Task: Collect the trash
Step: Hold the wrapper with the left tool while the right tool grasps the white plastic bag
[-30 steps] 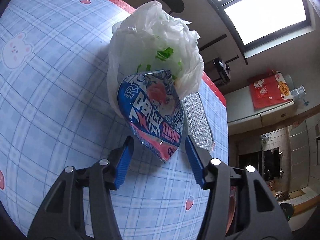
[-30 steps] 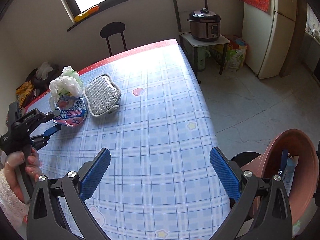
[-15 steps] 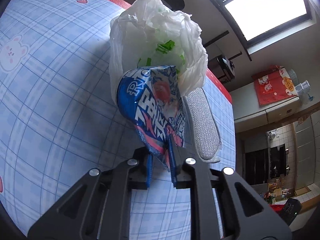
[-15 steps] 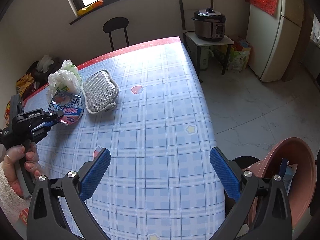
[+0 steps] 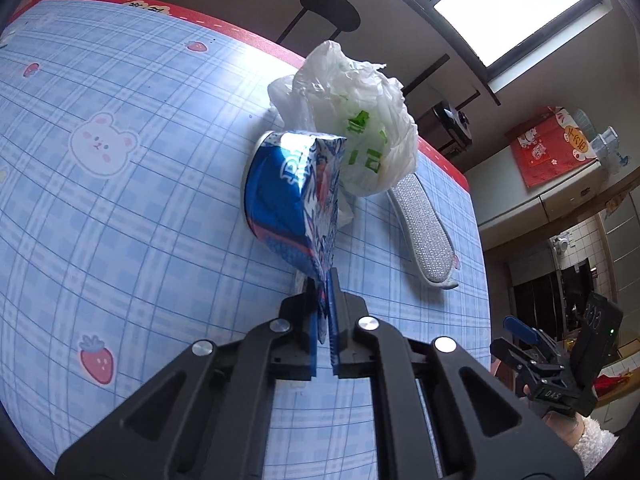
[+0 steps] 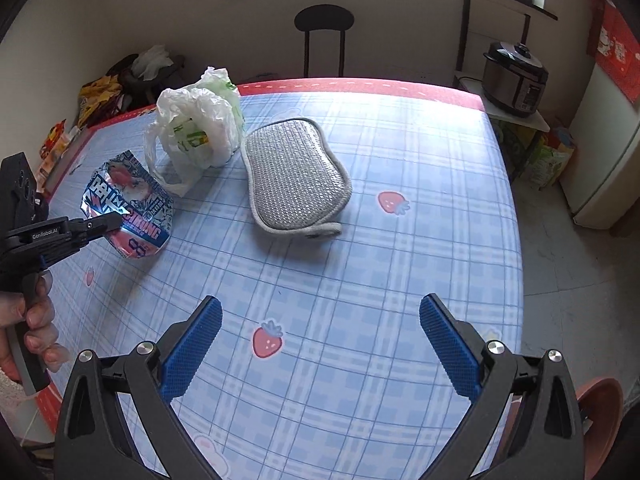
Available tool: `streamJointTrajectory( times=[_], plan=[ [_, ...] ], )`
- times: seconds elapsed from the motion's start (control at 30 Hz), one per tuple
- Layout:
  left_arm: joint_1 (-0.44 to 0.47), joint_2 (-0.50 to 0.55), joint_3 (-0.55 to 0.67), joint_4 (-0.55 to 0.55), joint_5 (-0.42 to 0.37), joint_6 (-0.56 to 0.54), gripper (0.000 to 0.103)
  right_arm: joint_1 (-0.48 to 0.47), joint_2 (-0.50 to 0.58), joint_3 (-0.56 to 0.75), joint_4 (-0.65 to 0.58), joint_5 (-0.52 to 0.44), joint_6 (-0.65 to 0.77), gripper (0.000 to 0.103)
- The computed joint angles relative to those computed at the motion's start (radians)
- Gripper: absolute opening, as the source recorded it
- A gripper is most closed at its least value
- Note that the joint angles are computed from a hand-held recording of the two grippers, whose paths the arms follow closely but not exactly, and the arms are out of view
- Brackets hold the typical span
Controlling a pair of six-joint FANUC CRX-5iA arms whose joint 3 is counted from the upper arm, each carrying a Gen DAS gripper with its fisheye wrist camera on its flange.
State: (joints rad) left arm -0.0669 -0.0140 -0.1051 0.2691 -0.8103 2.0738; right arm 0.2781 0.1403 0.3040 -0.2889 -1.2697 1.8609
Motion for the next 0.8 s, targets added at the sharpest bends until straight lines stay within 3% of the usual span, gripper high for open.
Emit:
streamJointTrajectory(
  times=[0.13,0.3,0.47,0.8],
  plan=[
    [0.036,-0.057,-0.039,-0.021,-0.007,-0.001,0.008,0.053,0.061,0.087,0.006,-0.022,0.044,0.094],
    [0.072,-0.115,-0.080,-0.029,-0.023,-0.024,0.008,0.141,0.141,0.141,0.122,-0.009,0.046,0.086],
    [0.096,-0.155,-0.116,-0.024,-0.009,-0.023,0.008,0.201,0.208,0.199,0.192,-0.003,0.045,0.084],
    [0.128,-0.198,-0.151,-0.051,-0.010,0.010,0.008,0.255,0.332,0.433,0.122,-0.033,0.002,0.084]
  ],
)
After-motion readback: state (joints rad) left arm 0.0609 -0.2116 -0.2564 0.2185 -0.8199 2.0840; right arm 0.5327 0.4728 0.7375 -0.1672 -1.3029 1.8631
